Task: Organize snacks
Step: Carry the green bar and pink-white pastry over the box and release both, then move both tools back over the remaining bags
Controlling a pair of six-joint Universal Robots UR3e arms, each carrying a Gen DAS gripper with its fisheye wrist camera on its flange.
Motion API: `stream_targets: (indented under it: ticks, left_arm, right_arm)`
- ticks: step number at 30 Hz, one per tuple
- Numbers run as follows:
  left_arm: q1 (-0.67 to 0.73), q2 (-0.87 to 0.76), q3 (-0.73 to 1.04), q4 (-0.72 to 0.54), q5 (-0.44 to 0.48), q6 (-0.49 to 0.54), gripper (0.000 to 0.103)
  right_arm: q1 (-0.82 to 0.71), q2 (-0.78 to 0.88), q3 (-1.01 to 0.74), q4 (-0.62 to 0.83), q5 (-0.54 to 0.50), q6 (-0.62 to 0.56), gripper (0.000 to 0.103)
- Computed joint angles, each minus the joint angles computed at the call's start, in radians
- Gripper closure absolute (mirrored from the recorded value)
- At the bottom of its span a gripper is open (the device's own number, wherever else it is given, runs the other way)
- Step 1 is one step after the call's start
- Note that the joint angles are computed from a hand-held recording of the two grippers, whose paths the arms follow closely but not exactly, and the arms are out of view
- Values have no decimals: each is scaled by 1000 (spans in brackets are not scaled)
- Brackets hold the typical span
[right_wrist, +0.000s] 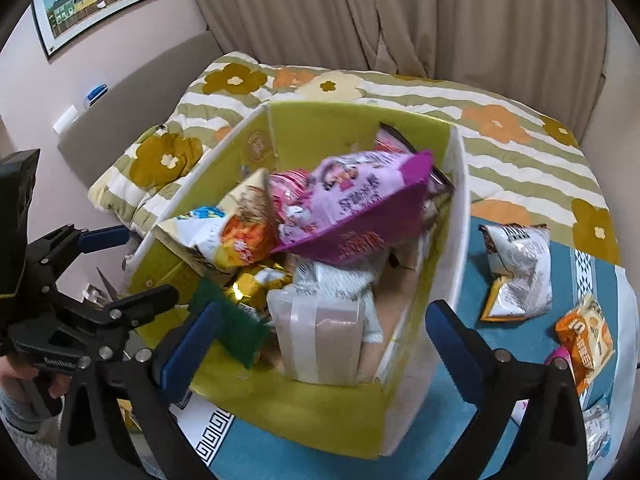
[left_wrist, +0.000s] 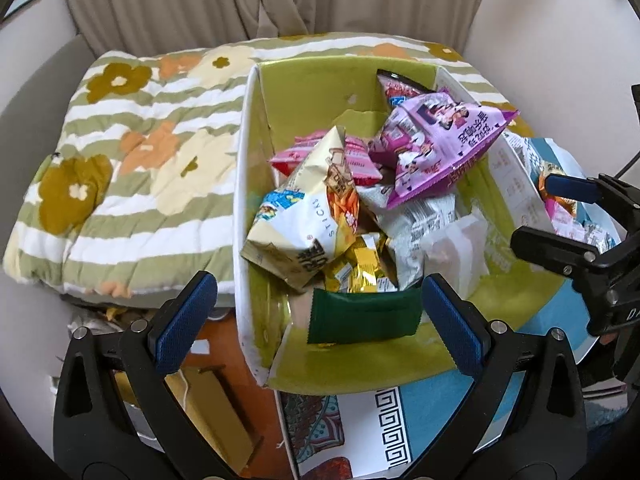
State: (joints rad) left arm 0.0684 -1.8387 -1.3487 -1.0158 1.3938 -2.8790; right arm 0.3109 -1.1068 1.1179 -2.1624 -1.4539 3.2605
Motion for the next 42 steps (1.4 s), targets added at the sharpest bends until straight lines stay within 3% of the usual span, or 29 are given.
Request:
stream_targets:
  ticks: [15, 22, 29, 34, 42]
  left_arm:
    - [-23, 48, 0, -6, 33, -25, 1]
    - [-89, 130, -39, 21, 113, -118, 2]
    - [-208, 217, -69, 41, 214, -267, 1]
    - [-343, 237, -58, 48, 304, -388, 1]
    - [-561, 173, 31, 12, 422, -546, 1]
  right_arm:
    - [-1, -57, 37, -50, -21, -1, 1]
    - [-25, -173, 140, -107, 9, -7, 1]
    - [-67, -385, 331, -181, -9, -43, 1]
    - [-166, -583, 489, -181, 34, -92, 1]
    - [-414, -939, 703, -52, 153, -221, 1]
